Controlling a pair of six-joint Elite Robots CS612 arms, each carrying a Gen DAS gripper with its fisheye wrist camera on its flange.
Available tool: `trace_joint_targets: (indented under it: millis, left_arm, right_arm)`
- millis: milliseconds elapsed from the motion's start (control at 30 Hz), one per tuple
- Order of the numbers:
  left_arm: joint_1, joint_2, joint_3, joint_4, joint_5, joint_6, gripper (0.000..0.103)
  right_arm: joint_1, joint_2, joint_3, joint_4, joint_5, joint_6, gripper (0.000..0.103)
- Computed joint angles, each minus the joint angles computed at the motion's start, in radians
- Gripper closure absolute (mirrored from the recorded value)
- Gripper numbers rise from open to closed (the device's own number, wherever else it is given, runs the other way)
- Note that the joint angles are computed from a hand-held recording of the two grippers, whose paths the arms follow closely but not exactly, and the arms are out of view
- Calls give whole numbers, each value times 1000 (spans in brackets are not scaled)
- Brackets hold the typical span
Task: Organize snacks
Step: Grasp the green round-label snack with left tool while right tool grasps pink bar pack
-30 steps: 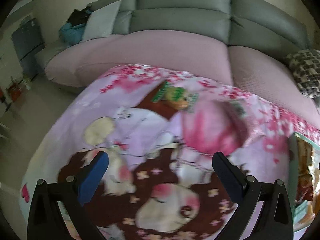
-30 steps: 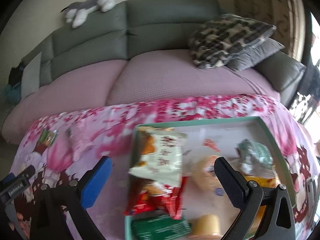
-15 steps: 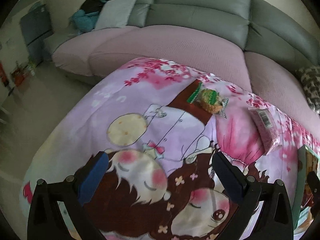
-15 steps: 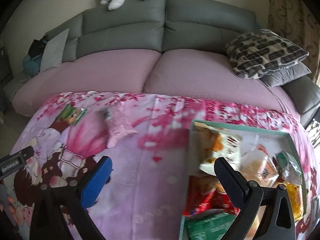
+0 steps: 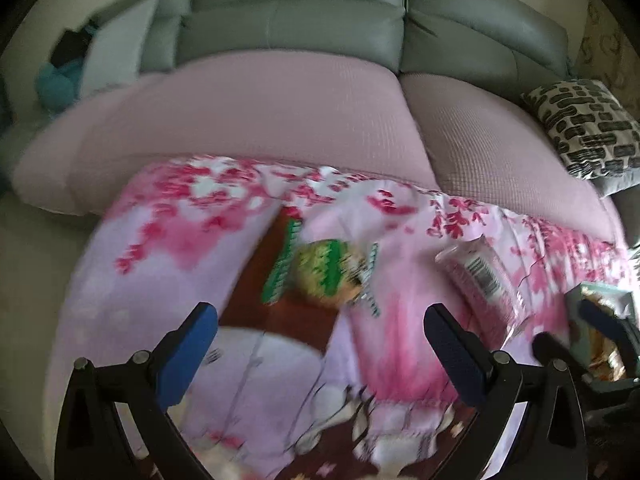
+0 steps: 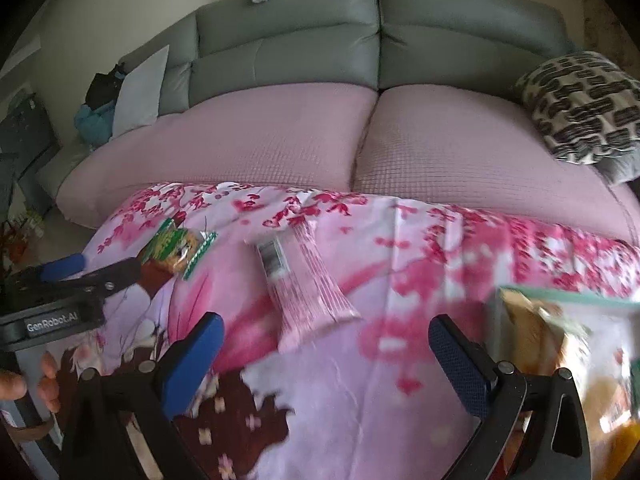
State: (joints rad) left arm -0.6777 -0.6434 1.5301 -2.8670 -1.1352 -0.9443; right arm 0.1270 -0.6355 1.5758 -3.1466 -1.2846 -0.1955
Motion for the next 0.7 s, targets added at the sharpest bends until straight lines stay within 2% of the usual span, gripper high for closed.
trace_joint_targets:
  millis: [133,267,367,433,467,567,600,633,700]
  left_arm:
    - [24,33,-57,59,-18,20,2]
    - [47,60,-99,79,-70,47,13]
    - [54,76,-127,109,-70,66,15]
    - [57,82,-138,116,-71,74,25]
    - [59,84,-142,113,-77,78,34]
    - [60,81,-144,125,-80,73,37]
    - [59,81,-145,119,-83,75,46]
    - [59,84,-149,116,-86,74,49]
    - [57,83,-154,136,-83,62,49]
  right_arm:
    - [14,26,-64,66,-15,-21,0]
    - [32,55,-129,148,-43,-48,0]
    - [41,71,-162,193,-64,-68,3]
    - [46,79,-176,210,-72,-76,6]
    - [48,82,-181,215,-76,-78,7]
    - [53,88,-192,225,-87,-79,13]
    - [54,88,-194,228,-89,-77,14]
    - [55,89,-195,229,-89,-77,16]
    - [57,89,-198,231,-93,-80,25]
